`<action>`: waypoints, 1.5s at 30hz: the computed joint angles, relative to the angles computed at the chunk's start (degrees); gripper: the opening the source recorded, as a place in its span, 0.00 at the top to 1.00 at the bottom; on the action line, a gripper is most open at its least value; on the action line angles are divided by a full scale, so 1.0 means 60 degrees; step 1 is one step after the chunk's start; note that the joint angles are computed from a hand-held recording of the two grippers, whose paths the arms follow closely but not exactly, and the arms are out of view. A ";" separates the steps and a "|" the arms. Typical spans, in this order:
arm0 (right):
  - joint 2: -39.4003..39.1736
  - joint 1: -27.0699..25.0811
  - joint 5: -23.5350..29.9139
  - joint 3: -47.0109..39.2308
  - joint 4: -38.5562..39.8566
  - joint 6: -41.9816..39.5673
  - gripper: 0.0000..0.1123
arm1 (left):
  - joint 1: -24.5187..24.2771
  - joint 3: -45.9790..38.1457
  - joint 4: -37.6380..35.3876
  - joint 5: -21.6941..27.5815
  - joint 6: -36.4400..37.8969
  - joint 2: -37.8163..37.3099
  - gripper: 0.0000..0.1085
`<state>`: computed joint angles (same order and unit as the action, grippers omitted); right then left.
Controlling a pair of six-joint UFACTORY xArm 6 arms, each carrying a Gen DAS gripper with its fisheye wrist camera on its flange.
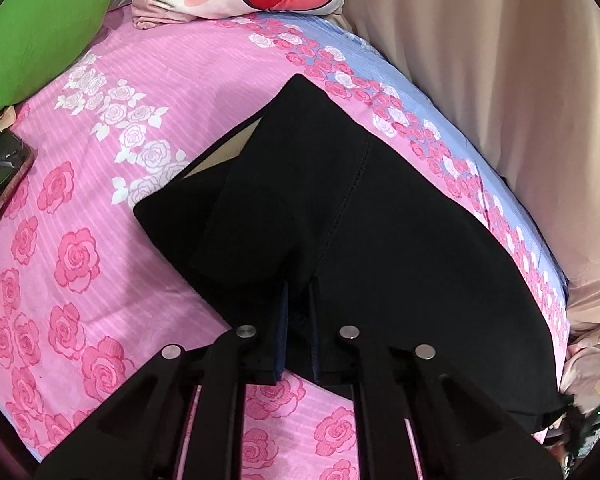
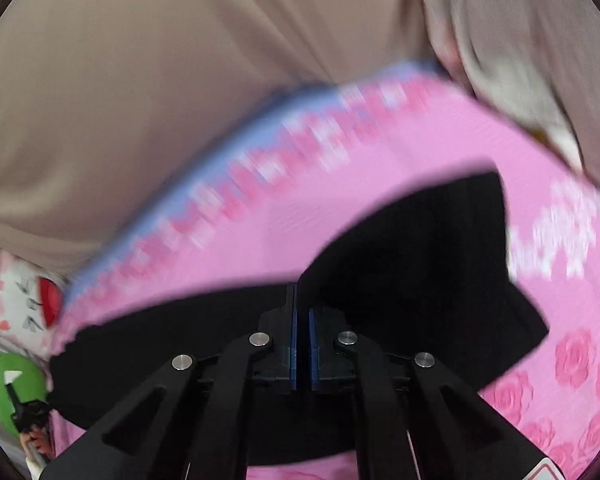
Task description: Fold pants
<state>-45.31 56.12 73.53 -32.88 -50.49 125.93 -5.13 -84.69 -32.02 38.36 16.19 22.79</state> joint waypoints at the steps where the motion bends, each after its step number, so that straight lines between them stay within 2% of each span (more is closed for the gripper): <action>1: 0.0165 0.0765 0.0877 -0.0463 -0.0684 0.0100 0.97 | 0.0012 -0.0039 0.0126 0.0040 -0.0025 0.0010 0.92; 3: 0.0417 0.2139 0.2368 -0.1044 -0.1439 0.0128 0.97 | 0.0022 0.0001 0.0136 0.0034 0.0119 -0.0009 0.92; 4: 0.0302 0.2354 0.2611 -0.0935 -0.1278 0.0109 0.97 | 0.0010 0.0011 0.0177 0.0013 0.0154 0.0002 0.92; 5: 0.0069 0.2187 0.2455 -0.0637 -0.0744 0.0136 0.97 | -0.0002 0.0047 0.0209 -0.0043 0.0220 0.0009 0.92; 6: -0.0397 0.1792 0.1899 0.0061 0.0048 0.0439 0.97 | -0.0013 0.0090 0.0272 -0.0121 0.0228 0.0009 0.92; 8: -0.1411 0.0889 0.0215 0.1725 0.1263 0.0935 0.97 | -0.0029 0.0154 0.0342 -0.0192 0.0220 -0.0004 0.92; 9: -0.1618 0.0789 -0.0143 0.2108 0.1394 0.1060 0.97 | -0.0018 0.0153 0.0340 -0.0159 0.0214 -0.0014 0.92; 11: -0.1698 0.1258 0.0028 0.2245 0.0978 0.1797 0.95 | 0.0029 0.0048 0.0396 0.0035 0.0141 -0.0013 0.92; 14: -0.1628 0.1432 0.0269 0.2067 0.0939 0.1922 0.81 | 0.0119 -0.0206 0.0461 0.0416 0.0074 0.0020 0.92; 16: -0.1858 0.1702 0.0436 0.2166 0.0746 0.2333 0.60 | 0.0168 -0.0431 0.0657 0.0680 -0.0037 0.0067 0.93; 18: -0.1933 0.2121 0.0765 0.2198 0.0584 0.2935 0.47 | 0.0152 -0.0579 0.0951 0.0844 -0.0124 0.0070 0.93; 20: -0.1797 0.2424 0.1226 0.1972 0.0553 0.3130 0.38 | 0.0111 -0.0596 0.1284 0.0875 -0.0190 -0.0007 0.94; 21: -0.1653 0.2380 0.1121 0.1945 0.0502 0.3239 0.36 | 0.0109 -0.0620 0.1359 0.0915 -0.0199 -0.0037 0.94; 24: -0.1983 0.2287 0.0841 0.2223 0.0379 0.3765 0.35 | 0.0186 -0.0657 0.1294 0.0982 -0.0144 -0.0129 0.94; 30: -0.1653 0.2900 0.1289 0.2048 0.0288 0.4734 0.35 | 0.0477 -0.0346 0.0797 0.1282 0.0209 -0.0423 0.94; 34: -0.1281 0.2595 0.1036 0.1934 0.0610 0.4379 0.35 | 0.0464 -0.0350 0.1165 0.1388 -0.0019 -0.0239 0.94; 38: -0.1410 0.2666 0.1111 0.1946 0.0254 0.4731 0.34 | 0.0335 -0.0385 0.1509 0.1231 -0.0328 -0.0092 0.94; 40: -0.1561 0.2515 0.1162 0.1904 0.0125 0.4516 0.27 | 0.0258 -0.0368 0.1735 0.1117 -0.0427 -0.0069 0.94; 41: -0.1645 0.2417 0.1189 0.1923 0.0156 0.4414 0.26 | 0.0236 -0.0344 0.1785 0.1058 -0.0447 -0.0062 0.94; 43: -0.1921 0.1801 0.1071 0.2061 0.0450 0.4094 0.28 | 0.0223 -0.0384 0.1830 0.1055 -0.0524 -0.0020 0.94; 44: -0.2116 0.1436 0.0819 0.2222 0.0502 0.3897 0.36 | 0.0232 -0.0423 0.1815 0.1087 -0.0543 0.0002 0.94; 45: -0.2280 0.0816 0.0386 0.2349 0.0570 0.3300 0.82 | 0.0236 -0.0487 0.1806 0.1125 -0.0573 0.0043 0.94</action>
